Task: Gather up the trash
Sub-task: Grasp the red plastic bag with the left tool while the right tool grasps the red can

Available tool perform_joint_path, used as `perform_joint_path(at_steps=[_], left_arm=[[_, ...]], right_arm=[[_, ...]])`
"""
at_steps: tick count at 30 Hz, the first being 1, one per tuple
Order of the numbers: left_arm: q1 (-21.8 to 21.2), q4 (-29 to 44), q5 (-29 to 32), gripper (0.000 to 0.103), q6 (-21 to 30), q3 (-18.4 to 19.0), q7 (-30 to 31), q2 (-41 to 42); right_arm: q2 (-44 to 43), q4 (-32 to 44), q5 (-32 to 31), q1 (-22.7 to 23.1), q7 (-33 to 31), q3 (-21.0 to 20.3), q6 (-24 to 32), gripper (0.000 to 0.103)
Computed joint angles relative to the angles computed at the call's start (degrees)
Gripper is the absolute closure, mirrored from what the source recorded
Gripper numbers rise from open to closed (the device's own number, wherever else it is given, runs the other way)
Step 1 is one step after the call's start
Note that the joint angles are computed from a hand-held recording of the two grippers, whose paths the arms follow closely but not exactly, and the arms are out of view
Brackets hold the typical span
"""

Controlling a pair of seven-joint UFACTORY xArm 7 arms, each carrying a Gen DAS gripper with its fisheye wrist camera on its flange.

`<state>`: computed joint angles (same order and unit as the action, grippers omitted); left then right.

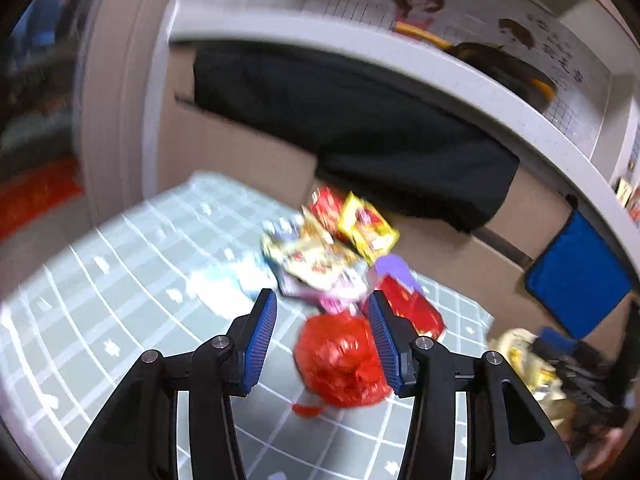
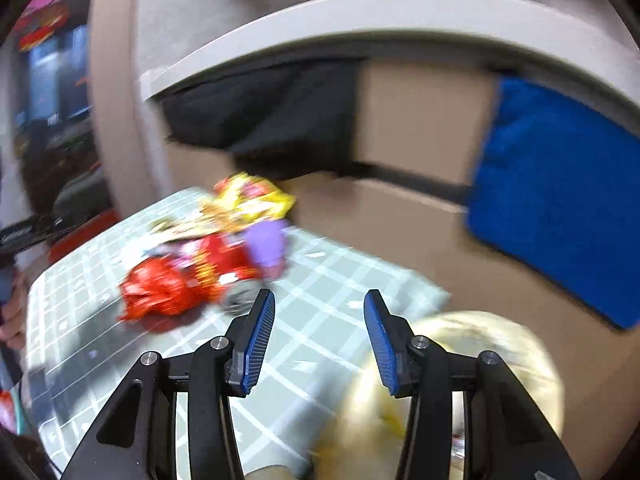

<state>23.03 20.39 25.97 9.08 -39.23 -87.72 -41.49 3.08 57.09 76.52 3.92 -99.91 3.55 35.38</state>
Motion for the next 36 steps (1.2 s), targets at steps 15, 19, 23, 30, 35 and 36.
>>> perform_joint_path(at_steps=[15, 19, 23, 30, 35, 36], left_arm=[[29.91, 5.30, -3.05, 0.036, -20.16, -22.59, 13.32, 25.03], [19.62, 4.26, 2.59, 0.029, -26.55, -8.99, 11.22, 34.88], [12.99, 4.10, 8.02, 0.046, -26.08, -2.93, 8.00, 32.19], [1.03, -2.94, 3.14, 0.050, -20.24, 3.74, 6.42, 15.94], [-1.77, -6.81, -2.68, 0.050, -12.64, 2.80, 5.51, 4.36], [-2.38, -7.35, -3.61, 0.050, -12.27, 3.28, 5.87, 3.61]], right_arm=[[9.20, 7.53, -6.55, 1.70, 8.91, 4.42, -0.22, 0.059], [13.38, 12.46, -10.95, 0.84, 14.81, 5.52, 5.09, 0.059], [16.56, 16.05, -13.34, 1.08, 18.10, 7.39, 5.56, 0.059], [22.46, 22.51, -18.41, 2.64, 23.35, 10.18, 3.32, 0.059], [26.41, 25.85, -26.29, 4.00, 29.60, 11.02, 1.77, 0.059], [26.57, 25.89, -27.76, 3.62, 30.98, 11.24, 3.09, 0.058]])
